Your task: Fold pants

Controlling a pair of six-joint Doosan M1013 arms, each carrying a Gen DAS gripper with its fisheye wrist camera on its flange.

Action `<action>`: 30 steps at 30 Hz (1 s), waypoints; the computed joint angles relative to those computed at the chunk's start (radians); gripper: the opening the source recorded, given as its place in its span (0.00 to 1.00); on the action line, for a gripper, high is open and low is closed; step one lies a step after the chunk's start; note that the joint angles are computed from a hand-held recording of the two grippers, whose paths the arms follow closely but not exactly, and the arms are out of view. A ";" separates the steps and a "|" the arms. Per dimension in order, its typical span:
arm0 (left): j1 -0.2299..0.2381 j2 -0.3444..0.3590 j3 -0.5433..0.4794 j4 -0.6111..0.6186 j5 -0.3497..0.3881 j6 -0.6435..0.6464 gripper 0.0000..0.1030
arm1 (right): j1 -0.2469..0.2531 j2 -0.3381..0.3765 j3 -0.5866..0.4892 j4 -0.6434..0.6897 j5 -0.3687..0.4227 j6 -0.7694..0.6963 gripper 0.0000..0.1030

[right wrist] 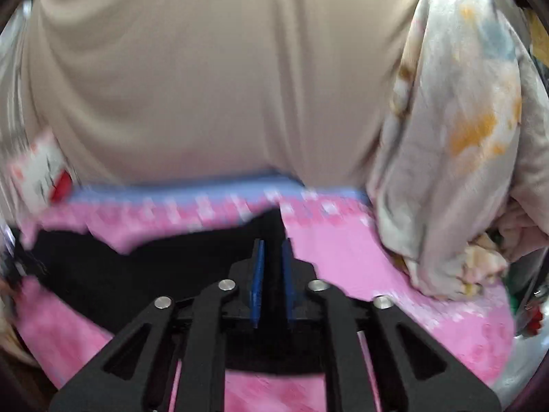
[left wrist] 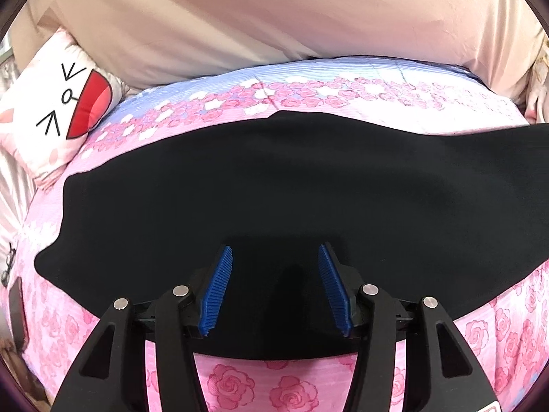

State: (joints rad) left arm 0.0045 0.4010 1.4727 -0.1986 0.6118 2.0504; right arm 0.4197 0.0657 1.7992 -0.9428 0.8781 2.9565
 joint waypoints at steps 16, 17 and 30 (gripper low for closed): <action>-0.018 0.009 -0.011 -0.046 0.036 0.045 0.49 | -0.098 0.112 -0.060 0.326 -0.026 -0.169 0.58; -0.018 0.004 -0.005 -0.056 0.034 0.056 0.49 | -0.103 0.134 -0.078 0.368 -0.010 -0.229 0.53; -0.112 -0.001 -0.025 -0.311 0.048 0.364 0.56 | -0.125 0.200 -0.149 0.226 0.119 -0.301 0.20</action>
